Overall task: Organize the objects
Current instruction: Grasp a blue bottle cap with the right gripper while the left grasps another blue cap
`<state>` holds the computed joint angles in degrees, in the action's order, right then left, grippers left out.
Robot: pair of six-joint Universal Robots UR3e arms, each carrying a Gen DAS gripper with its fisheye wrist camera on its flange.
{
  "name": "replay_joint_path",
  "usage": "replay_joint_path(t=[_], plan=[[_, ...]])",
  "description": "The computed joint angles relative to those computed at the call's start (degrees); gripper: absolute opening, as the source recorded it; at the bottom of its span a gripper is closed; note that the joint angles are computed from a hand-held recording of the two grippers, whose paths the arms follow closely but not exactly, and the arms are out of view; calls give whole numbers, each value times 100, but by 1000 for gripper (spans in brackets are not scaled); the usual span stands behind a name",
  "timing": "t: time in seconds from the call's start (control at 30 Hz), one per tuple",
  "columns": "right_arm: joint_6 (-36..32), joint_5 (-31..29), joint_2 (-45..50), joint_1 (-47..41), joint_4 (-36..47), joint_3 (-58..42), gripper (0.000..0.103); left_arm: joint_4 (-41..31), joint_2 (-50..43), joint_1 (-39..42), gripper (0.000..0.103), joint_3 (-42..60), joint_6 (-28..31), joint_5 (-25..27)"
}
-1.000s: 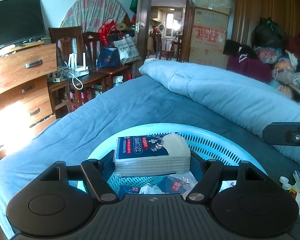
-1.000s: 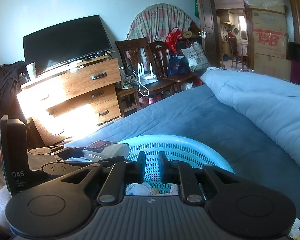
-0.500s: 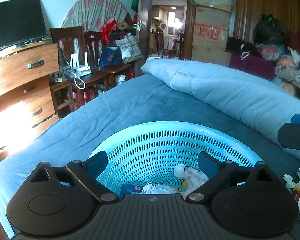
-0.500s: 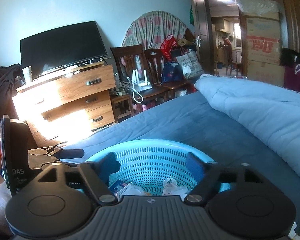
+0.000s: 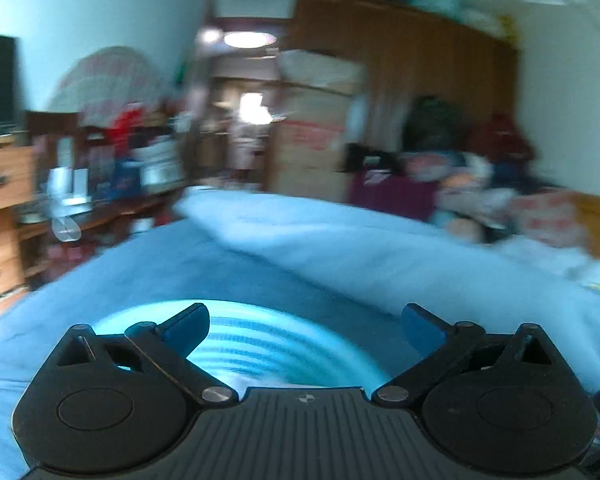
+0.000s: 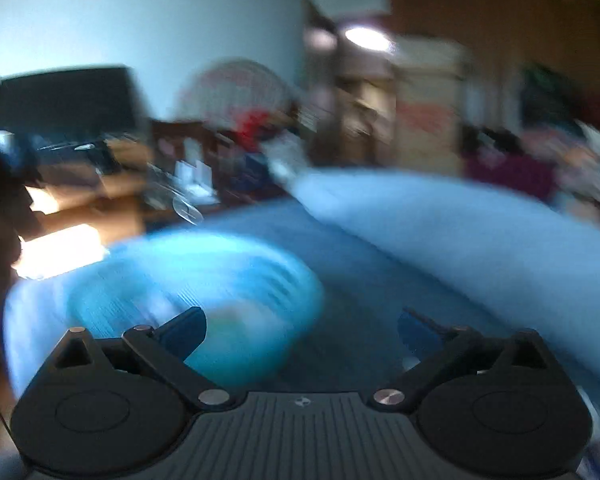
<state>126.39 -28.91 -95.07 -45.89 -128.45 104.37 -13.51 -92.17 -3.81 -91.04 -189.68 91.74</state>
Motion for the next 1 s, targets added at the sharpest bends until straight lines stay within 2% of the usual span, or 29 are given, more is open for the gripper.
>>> replay_joint_path(t=[0.03,0.07,0.1,0.23,0.3,0.4,0.47,0.57,0.7,0.77,0.8,0.9,0.97,1.0], plan=[[-271,-202,81,-386,344,66,103,162,-50,-214,103,-53,24,-111],[-257,-364,223,-680,254,140,102,270,-137,-391,103,-77,17,-193],[-26,-509,442,-968,-182,249,101,317,-260,-578,103,-49,-16,-223],[1668,-1484,1990,-1584,-2687,-149,99,297,-983,-1282,103,252,37,-96],[2411,-1796,2789,-1714,-3392,-746,99,91,-1330,-1488,103,520,-21,-80],[3421,-1926,4041,-1780,-3402,-2165,99,-128,-1844,-1738,103,1055,-79,43],[3822,-1954,4667,-1759,-3342,-2827,99,-237,-2123,-1873,103,1352,-21,129],[4457,-1606,5523,-1694,-3186,-3878,103,-520,-2448,-1981,103,1834,110,153],[4035,-674,6263,-1459,-1880,-5251,103,-838,-2606,-2059,103,2093,280,178],[3176,-300,6314,-1239,-881,-5529,101,-947,-2627,-2119,103,2157,302,256],[2618,-332,6135,-1101,-505,-5358,95,-1045,-2671,-2135,103,2274,304,284],[1077,-228,5225,-821,-24,-4071,96,-1020,-2539,-2129,103,2092,299,302],[-280,-29,4521,-753,1098,-3402,95,-1101,-2520,-2153,103,2127,247,333],[-880,-50,4094,-715,1351,-2931,94,-1093,-2461,-2134,103,2065,243,318]])
